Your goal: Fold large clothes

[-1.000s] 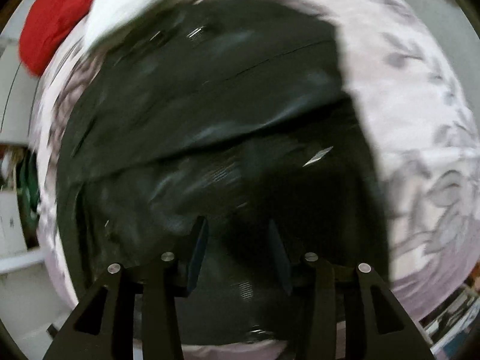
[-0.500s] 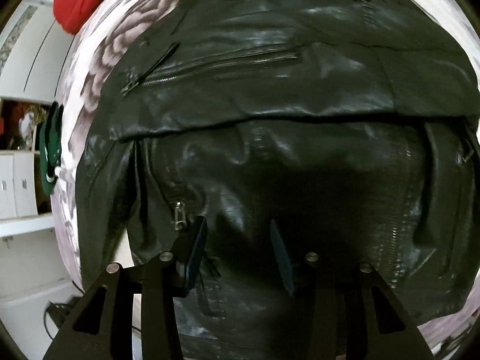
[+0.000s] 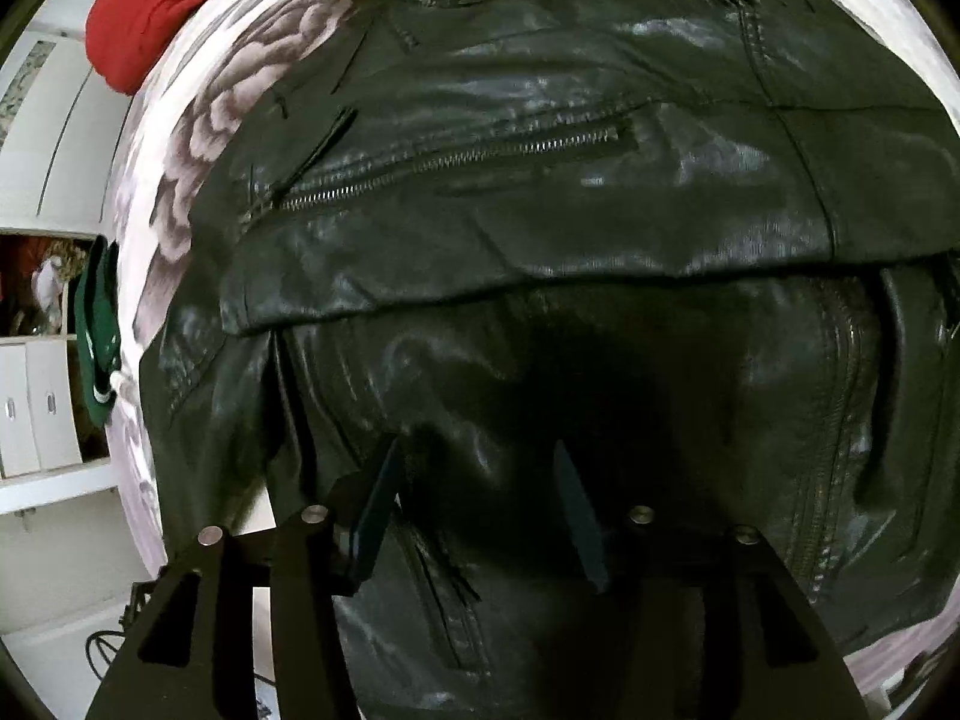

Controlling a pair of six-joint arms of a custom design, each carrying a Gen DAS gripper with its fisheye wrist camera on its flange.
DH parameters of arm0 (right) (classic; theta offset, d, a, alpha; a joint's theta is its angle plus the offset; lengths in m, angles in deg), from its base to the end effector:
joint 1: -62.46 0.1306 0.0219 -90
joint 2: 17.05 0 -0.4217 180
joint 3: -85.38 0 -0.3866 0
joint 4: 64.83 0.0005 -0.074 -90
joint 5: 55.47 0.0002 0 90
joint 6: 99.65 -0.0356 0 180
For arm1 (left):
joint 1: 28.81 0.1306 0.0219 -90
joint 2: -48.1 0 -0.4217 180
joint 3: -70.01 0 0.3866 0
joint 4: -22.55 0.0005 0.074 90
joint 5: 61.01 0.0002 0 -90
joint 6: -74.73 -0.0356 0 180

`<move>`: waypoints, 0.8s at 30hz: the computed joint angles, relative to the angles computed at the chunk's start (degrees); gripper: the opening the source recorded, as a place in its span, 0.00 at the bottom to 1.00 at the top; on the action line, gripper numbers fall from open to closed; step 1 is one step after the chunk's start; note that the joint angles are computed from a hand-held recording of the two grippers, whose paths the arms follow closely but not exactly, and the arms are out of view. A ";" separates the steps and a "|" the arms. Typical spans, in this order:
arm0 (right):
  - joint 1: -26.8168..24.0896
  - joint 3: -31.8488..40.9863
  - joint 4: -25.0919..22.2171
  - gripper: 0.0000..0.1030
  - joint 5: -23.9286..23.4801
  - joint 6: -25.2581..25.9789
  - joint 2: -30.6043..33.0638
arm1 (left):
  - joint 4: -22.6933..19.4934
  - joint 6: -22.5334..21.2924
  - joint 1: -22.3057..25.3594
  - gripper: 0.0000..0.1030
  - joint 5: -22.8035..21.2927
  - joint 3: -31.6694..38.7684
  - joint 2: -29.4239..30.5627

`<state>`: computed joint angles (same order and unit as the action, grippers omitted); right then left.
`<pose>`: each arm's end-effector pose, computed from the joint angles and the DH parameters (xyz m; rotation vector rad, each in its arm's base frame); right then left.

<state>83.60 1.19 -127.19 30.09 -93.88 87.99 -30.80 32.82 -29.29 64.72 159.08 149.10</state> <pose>0.5097 0.1995 0.3719 1.5400 2.5444 0.4532 0.5233 -0.0257 0.3711 -0.9526 2.6511 -1.0788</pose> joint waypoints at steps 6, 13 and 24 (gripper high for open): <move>-0.72 9.29 -12.57 0.54 7.06 6.52 2.87 | -8.14 -11.16 -5.33 0.04 -19.57 9.34 1.19; -4.44 16.59 -23.65 0.54 11.30 20.48 10.98 | -10.94 -17.00 -9.63 0.03 -29.81 18.26 2.02; -8.32 8.92 -24.43 0.84 11.47 28.34 3.42 | -15.75 -33.63 -27.85 0.02 -47.83 36.64 5.81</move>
